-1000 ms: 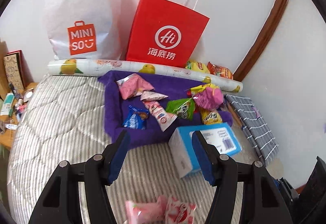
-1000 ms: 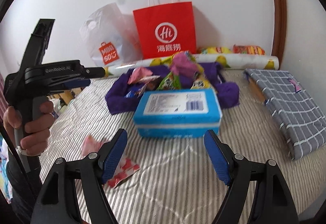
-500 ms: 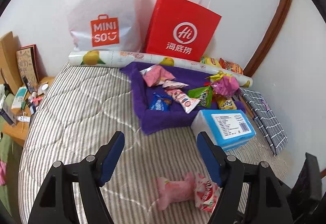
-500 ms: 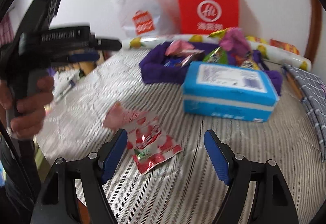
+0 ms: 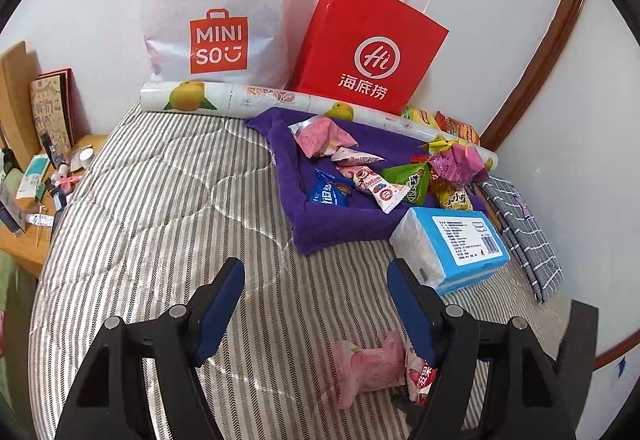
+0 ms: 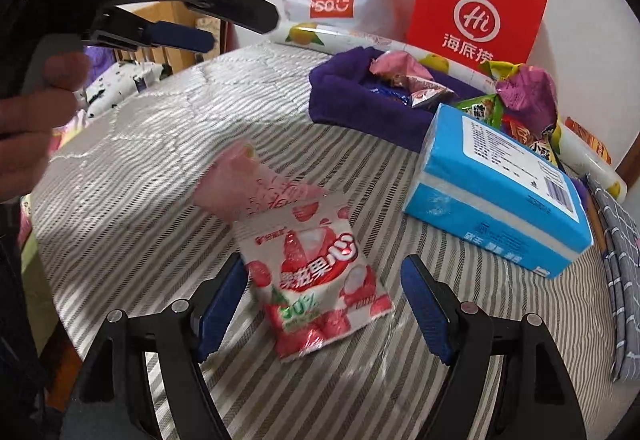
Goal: Organize snacks
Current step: 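Reach the right tool to the red-and-white strawberry candy bag while the left tool grasps the pink packet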
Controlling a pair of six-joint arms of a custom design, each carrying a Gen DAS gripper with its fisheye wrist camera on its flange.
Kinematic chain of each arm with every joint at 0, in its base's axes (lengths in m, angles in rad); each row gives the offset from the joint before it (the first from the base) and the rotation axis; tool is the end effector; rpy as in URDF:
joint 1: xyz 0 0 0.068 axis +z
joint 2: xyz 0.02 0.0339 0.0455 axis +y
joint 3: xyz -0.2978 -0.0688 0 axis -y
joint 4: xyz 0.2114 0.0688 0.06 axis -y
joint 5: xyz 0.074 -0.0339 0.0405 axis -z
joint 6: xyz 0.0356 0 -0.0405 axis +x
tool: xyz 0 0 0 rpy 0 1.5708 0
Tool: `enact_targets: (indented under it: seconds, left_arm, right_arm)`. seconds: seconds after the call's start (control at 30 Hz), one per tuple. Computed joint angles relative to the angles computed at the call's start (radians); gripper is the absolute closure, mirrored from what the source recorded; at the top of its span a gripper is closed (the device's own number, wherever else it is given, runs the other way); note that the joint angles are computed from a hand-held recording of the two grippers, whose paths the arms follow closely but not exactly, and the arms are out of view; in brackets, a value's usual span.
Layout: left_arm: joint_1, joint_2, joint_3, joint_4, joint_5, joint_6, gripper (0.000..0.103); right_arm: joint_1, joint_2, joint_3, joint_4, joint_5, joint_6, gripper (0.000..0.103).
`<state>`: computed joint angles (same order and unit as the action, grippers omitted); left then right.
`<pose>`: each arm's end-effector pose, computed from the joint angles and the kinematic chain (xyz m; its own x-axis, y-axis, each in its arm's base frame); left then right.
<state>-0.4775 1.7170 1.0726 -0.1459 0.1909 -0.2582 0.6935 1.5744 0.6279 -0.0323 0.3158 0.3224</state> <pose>0.3034 -0.1646 0.2517 -0.7557 0.1087 -0.6459 0.3898 0.8672 -0.3100 0.2020 0.1535 0.1854 -0.7556 -0.2364 -0.6109 -0.2477 0.9665 -0.0676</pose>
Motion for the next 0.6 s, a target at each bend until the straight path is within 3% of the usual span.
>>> enact_targets:
  seconds: [0.07,0.17,0.4,0.47,0.53,0.6]
  left_arm:
    - [0.008,0.003,-0.003,-0.002,0.014,0.000,0.031]
    - [0.009,0.007,-0.011,-0.004,0.019,-0.001,0.031]
    - [-0.012,0.019,-0.074,0.014,0.014,-0.007,0.031]
    - [-0.027,0.029,-0.092,0.019,0.012,-0.007,0.031]
    - [-0.037,0.038,-0.110,0.030,0.021,-0.014,0.031]
    - [-0.043,0.050,-0.127,0.047,0.056,-0.028,0.031]
  right_arm:
    - [-0.036,0.010,0.011,-0.004,-0.056,-0.010,0.028]
    - [-0.071,0.009,0.004,0.013,-0.124,-0.015,0.041]
    - [-0.086,-0.095,-0.070,0.053,-0.114,0.010,0.051]
    - [-0.092,-0.140,-0.089,0.044,-0.108,0.015,0.055]
    - [-0.100,-0.184,-0.104,0.021,-0.088,0.022,0.066]
    - [-0.114,-0.211,-0.114,-0.008,-0.069,0.022,0.066]
